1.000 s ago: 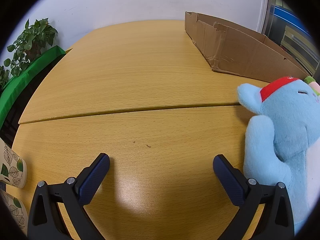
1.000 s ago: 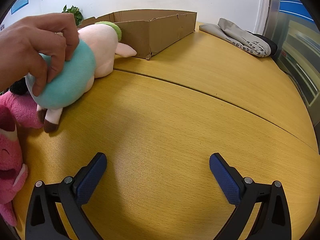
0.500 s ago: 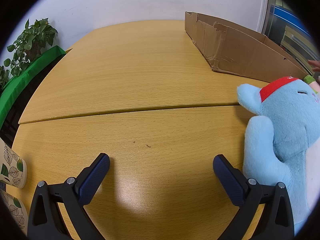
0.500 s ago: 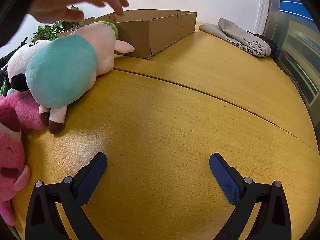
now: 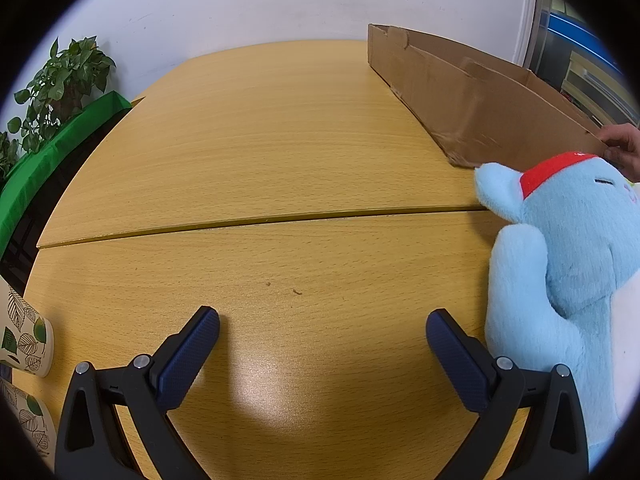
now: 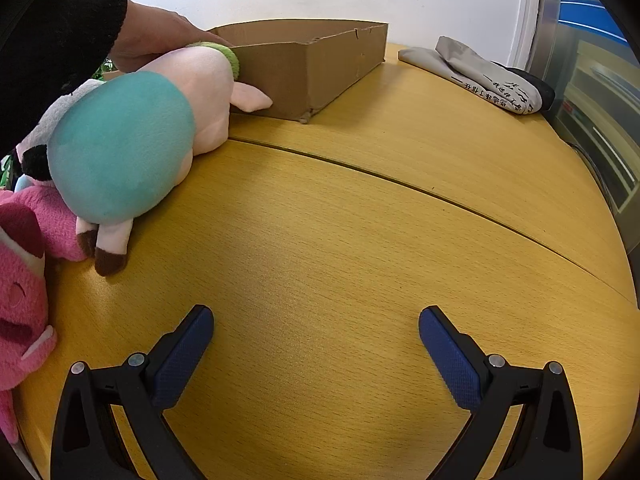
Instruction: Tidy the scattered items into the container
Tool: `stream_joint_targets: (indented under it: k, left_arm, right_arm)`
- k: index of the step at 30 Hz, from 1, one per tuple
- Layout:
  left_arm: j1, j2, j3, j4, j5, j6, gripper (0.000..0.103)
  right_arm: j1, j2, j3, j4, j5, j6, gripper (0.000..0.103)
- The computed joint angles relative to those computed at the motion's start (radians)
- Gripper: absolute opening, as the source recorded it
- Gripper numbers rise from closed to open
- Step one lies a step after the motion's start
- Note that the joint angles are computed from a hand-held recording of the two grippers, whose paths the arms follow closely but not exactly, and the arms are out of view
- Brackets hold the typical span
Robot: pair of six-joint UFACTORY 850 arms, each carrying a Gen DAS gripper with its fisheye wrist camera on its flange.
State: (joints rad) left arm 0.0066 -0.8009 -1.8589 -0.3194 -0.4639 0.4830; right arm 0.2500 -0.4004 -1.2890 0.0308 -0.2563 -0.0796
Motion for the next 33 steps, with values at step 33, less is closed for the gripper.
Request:
stream_joint_targets:
  k: [33]
  left_arm:
    - [-0.002, 0.001, 0.001, 0.004, 0.001, -0.007, 0.103]
  right_arm:
    - [0.001, 0.002, 0.002, -0.013, 0.0, 0.018, 0.103]
